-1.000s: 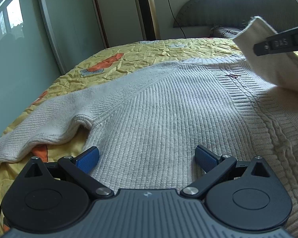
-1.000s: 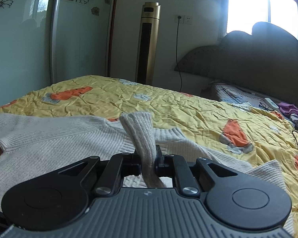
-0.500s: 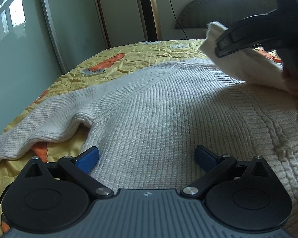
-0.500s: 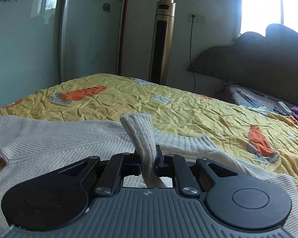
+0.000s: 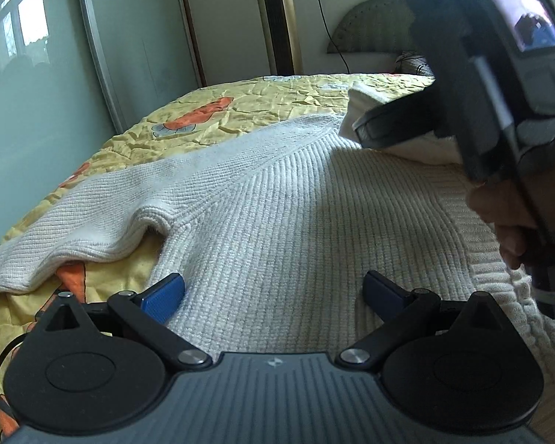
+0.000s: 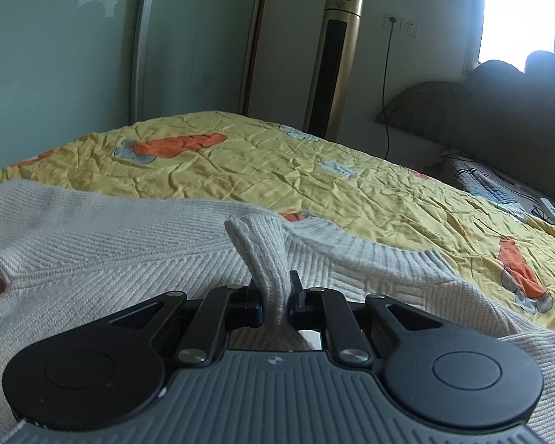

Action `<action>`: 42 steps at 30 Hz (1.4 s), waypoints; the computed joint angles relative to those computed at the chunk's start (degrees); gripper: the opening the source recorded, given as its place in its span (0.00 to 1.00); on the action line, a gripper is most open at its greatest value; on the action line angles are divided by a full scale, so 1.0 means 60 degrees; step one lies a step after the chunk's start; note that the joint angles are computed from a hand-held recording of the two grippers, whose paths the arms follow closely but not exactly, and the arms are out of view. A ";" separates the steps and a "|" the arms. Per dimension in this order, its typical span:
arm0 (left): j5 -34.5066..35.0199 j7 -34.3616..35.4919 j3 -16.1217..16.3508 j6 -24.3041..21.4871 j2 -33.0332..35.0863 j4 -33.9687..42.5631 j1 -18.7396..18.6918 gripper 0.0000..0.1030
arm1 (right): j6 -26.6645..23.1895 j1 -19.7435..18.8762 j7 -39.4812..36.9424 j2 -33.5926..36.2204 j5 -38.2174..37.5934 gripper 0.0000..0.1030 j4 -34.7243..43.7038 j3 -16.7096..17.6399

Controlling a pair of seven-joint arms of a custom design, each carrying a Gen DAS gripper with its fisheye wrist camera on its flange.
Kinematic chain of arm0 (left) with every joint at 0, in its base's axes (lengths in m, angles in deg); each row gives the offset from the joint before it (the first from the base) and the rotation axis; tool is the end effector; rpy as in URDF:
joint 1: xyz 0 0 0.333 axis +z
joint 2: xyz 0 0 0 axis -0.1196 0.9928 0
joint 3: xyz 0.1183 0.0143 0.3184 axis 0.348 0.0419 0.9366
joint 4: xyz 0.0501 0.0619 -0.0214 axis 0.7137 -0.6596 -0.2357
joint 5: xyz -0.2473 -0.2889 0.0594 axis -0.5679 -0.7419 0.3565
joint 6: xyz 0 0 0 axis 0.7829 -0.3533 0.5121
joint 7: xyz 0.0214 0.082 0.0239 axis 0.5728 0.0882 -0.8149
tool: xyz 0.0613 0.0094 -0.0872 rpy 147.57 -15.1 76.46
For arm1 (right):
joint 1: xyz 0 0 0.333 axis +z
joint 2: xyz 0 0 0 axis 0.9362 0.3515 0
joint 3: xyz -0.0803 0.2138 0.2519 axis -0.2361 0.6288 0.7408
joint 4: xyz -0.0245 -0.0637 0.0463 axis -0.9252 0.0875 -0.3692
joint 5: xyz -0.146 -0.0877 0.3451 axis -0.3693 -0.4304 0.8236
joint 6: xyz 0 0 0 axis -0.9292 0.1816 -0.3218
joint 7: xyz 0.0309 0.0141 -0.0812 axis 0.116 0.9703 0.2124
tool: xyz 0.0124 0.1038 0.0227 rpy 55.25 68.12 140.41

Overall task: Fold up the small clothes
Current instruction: 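Carry the held sleeve across the cardigan body with the right gripper, then lay the sleeve on the body and open the right gripper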

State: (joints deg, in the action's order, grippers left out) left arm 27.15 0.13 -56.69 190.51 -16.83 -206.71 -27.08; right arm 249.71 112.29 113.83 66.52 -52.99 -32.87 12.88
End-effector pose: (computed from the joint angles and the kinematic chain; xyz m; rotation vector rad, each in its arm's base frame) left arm 0.4643 -0.3269 0.4305 -1.6204 1.6383 -0.6322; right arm 0.5956 0.3635 0.4611 -1.8899 1.2141 -0.8433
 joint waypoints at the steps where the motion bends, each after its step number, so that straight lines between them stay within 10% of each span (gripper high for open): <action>1: 0.0005 0.0005 0.0000 -0.0012 0.0005 0.0006 -0.0003 1.00 | -0.0040 0.0000 -0.0084 0.0045 0.0006 0.16 0.0032 0.0027; 10: 0.0016 -0.0020 0.0009 0.0007 0.0013 0.0004 -0.0004 1.00 | -0.0125 -0.1011 -0.2520 0.0144 0.2159 0.27 -0.0146 0.1328; 18: 0.0024 -0.0012 0.0010 -0.0017 0.0032 0.0020 -0.0008 1.00 | 0.0829 -0.0606 -0.3398 -0.0400 0.3088 0.32 -0.0989 0.0858; 20: 0.0037 -0.0010 0.0010 -0.0039 0.0043 0.0027 -0.0015 1.00 | 0.1053 -0.0542 -0.3713 -0.0516 0.3234 0.15 -0.1145 0.0800; 25: 0.0050 -0.0018 0.0014 -0.0048 0.0048 0.0025 -0.0023 1.00 | 0.0914 -0.0004 -0.4369 -0.0337 0.3530 0.15 -0.0921 0.0361; 31: 0.0065 -0.0027 0.0016 -0.0059 0.0053 0.0022 -0.0027 1.00 | 0.0110 -0.1501 -0.6369 -0.0067 0.5298 0.27 -0.0566 0.2399; 35: 0.0062 -0.0026 0.0016 -0.0058 0.0049 0.0020 -0.0028 1.00 | 0.0167 -0.1506 -0.6742 -0.0290 0.5996 0.35 -0.0880 0.2484; 42: 0.0057 -0.0026 0.0023 -0.0039 0.0050 0.0029 -0.0018 1.00 | 0.1221 -0.4273 -0.8342 -0.1324 0.8643 0.37 -0.2371 0.5591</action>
